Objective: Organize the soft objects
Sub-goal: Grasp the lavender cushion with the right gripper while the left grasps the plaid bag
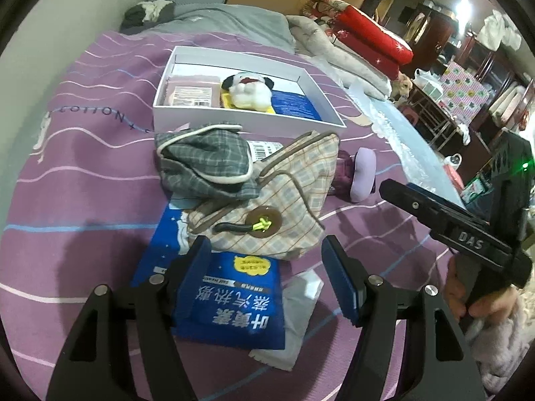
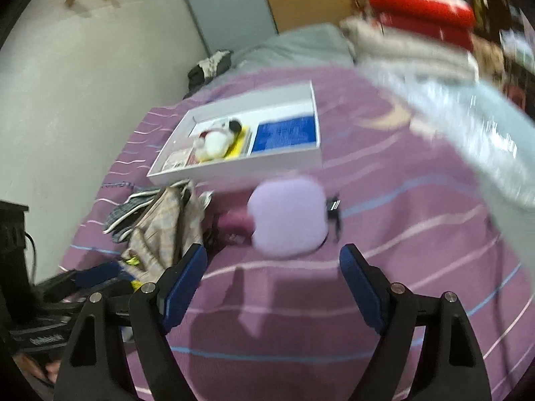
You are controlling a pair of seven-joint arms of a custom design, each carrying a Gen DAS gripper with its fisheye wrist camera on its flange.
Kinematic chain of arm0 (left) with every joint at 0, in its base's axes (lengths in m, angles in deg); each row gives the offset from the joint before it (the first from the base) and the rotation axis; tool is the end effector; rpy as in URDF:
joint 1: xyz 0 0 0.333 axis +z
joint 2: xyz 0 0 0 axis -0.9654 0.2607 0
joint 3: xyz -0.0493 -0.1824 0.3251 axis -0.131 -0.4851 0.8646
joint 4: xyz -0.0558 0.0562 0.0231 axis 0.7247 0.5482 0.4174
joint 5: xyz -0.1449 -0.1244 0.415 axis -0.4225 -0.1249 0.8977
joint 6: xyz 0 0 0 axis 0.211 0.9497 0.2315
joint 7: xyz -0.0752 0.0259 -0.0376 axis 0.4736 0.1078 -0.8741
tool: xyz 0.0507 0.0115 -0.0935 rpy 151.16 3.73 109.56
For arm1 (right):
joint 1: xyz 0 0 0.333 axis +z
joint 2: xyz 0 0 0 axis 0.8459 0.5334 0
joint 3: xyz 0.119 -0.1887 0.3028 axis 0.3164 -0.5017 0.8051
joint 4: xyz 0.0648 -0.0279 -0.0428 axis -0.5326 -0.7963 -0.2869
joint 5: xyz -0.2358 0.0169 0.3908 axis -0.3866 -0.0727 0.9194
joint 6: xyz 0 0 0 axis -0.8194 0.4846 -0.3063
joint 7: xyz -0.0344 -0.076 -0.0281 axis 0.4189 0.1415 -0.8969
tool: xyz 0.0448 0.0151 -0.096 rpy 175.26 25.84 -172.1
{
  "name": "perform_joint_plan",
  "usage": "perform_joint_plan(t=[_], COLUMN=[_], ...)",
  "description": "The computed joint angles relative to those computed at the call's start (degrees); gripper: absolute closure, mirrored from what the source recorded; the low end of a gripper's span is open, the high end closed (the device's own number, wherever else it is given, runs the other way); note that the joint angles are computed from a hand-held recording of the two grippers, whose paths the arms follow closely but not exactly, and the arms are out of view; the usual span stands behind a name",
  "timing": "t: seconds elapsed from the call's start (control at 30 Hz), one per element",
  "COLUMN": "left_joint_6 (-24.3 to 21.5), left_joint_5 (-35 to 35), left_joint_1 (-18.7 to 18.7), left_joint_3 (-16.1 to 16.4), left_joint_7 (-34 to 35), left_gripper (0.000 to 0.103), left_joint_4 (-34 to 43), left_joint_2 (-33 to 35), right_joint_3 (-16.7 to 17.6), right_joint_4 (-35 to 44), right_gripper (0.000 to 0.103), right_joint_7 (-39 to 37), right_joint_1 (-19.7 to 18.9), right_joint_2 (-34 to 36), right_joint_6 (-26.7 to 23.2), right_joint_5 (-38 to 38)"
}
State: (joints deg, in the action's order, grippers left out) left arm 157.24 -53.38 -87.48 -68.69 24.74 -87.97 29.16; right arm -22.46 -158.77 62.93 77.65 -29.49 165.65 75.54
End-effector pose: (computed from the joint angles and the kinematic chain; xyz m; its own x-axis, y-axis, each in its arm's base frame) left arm 0.5970 -0.2724 0.5780 -0.1659 -0.9285 0.3322 -0.8227 -0.0554 -0.5657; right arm 0.6294 0.3140 0.5556 0.1715 -0.9575 -0.2321 -0.7468 0.0273 -0.6645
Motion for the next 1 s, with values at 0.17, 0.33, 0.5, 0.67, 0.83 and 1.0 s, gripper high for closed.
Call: perform_joint_plan(t=[0.17, 0.33, 0.5, 0.67, 0.83, 1.0], left_joint_6=[-1.5, -1.2, -3.8, -7.6, -9.5, -9.1], left_joint_5=[-0.4, 0.7, 8.7, 13.7, 5.0, 0.8], left_joint_1=[0.2, 0.0, -0.7, -1.5, -0.7, -0.5], left_joint_3=[0.2, 0.3, 0.7, 1.2, 0.2, 0.1], left_joint_7=[-1.1, -2.5, -8.6, -14.1, -10.7, -8.9], left_gripper=[0.034, 0.034, 0.034, 0.038, 0.073, 0.084], left_joint_4=[2.1, 3.4, 6.8, 8.6, 9.3, 8.3], left_joint_2=[1.5, 2.7, 5.2, 6.7, 7.8, 6.7], right_joint_3=[2.9, 4.3, 3.7, 3.6, 3.5, 4.0], right_joint_4=[2.7, 4.5, 4.9, 4.3, 3.5, 2.8], right_gripper=[0.032, 0.042, 0.053, 0.061, 0.073, 0.084], right_joint_7=[-13.4, -20.4, -22.1, -22.8, -22.0, -23.5], right_joint_1=[-4.0, -5.7, -4.9, -4.7, -4.4, -4.8], right_joint_2=[2.7, 4.4, 5.2, 4.8, 4.5, 3.9], right_joint_6=[0.1, -2.0, -3.0, -3.2, -2.0, -1.2], right_joint_5=[12.5, 19.5, 21.0, 22.6, 22.9, 25.2])
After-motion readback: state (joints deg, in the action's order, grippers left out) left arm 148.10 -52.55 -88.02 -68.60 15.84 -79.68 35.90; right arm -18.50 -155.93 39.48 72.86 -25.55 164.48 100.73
